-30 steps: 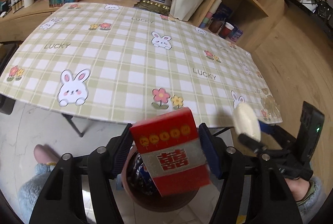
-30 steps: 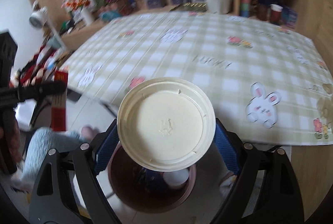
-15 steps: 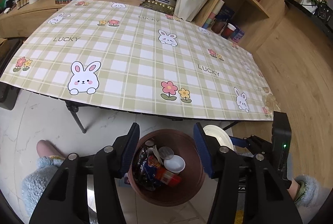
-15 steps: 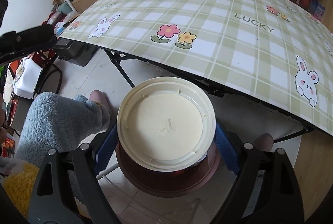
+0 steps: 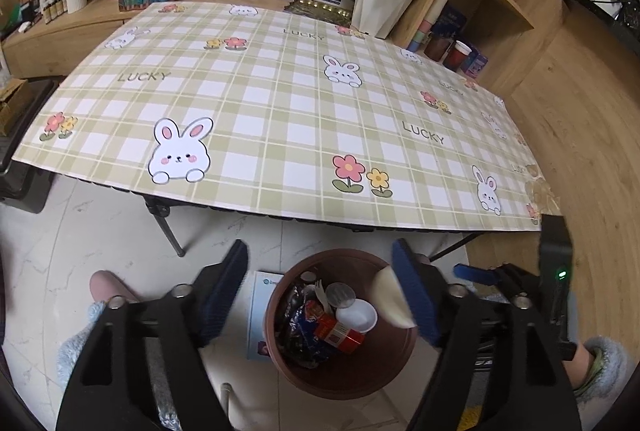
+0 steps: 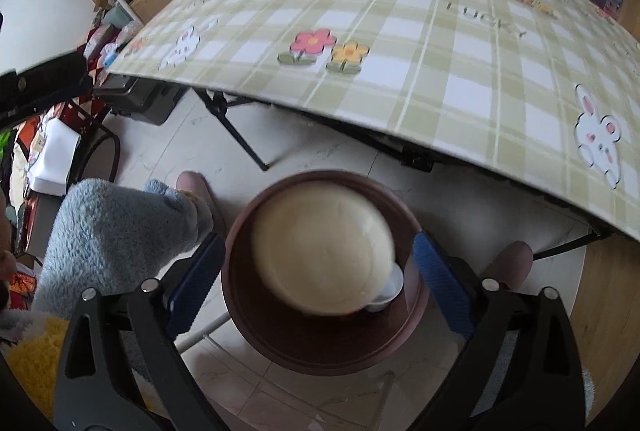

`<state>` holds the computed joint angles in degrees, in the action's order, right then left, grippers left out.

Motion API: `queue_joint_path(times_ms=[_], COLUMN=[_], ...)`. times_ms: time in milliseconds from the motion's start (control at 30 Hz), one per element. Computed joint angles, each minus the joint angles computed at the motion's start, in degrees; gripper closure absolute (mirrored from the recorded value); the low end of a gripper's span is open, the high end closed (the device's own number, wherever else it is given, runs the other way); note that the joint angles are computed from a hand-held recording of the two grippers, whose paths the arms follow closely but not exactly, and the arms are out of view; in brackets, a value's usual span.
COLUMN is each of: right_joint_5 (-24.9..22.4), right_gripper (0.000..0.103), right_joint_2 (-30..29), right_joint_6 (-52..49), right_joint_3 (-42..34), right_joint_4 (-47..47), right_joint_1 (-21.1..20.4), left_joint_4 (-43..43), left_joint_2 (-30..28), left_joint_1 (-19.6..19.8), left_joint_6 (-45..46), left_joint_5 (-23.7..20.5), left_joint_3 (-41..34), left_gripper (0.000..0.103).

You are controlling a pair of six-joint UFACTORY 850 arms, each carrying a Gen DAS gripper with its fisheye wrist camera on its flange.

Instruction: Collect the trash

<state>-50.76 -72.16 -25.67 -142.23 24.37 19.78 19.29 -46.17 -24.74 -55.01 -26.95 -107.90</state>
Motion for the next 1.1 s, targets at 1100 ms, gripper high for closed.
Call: queue_joint_path(times_ms=[1100], right_joint_5=[22.4], right_gripper=[0.006], right_joint_2=[14.0], right_joint_6=[-2.7], right_joint_3=[0.9], right_joint_4=[4.0], right_joint_1=[-2.8], left_joint_4=[40.1], left_joint_2=[-1.2], left_joint_1=[-3.9], left_joint_6=[-15.9], left_joint_5=[-7.3], left_joint_3=[-17.1], left_gripper=[0.006])
